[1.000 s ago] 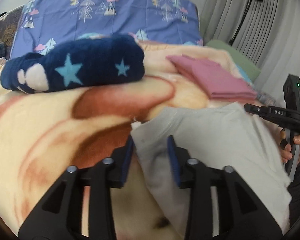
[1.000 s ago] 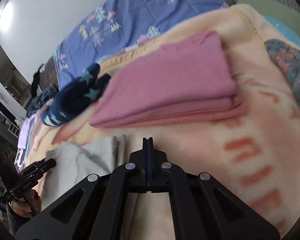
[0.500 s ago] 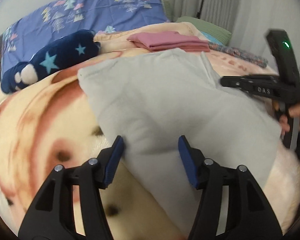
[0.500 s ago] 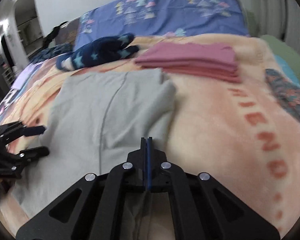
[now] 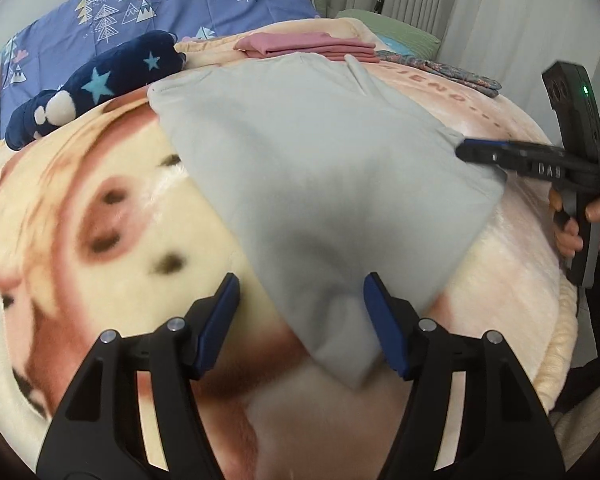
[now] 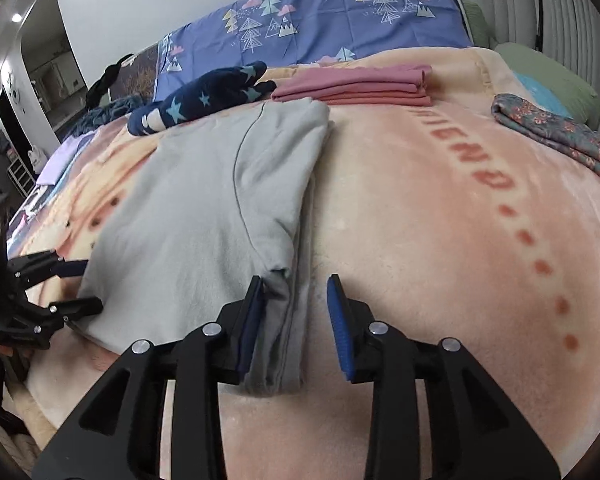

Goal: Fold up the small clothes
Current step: 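Pinch the folded grey shirt edge with the right gripper while the left gripper pinches beside it, then lift the folded grey shirt off the blanket with both grippers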

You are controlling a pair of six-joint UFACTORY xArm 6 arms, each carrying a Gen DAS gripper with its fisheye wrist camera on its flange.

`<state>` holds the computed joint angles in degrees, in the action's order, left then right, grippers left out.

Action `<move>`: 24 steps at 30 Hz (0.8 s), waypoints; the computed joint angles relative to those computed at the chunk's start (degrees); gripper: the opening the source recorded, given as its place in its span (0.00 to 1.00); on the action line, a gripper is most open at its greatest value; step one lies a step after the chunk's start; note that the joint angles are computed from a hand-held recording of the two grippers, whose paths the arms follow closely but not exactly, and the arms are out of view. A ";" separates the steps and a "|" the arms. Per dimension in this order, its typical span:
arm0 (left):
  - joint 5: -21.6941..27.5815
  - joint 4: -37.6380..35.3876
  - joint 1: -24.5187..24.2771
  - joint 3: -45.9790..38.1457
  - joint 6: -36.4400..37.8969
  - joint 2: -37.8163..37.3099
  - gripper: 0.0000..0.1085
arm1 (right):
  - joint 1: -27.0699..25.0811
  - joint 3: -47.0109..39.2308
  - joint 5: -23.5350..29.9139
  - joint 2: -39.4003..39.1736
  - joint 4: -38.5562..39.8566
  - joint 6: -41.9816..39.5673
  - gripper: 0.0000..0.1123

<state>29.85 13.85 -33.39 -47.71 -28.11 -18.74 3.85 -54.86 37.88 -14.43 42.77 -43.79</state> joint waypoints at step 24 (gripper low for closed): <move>-6.56 -31.09 9.84 -13.74 18.09 16.31 0.70 | -1.47 -33.96 22.29 29.24 7.36 2.68 0.51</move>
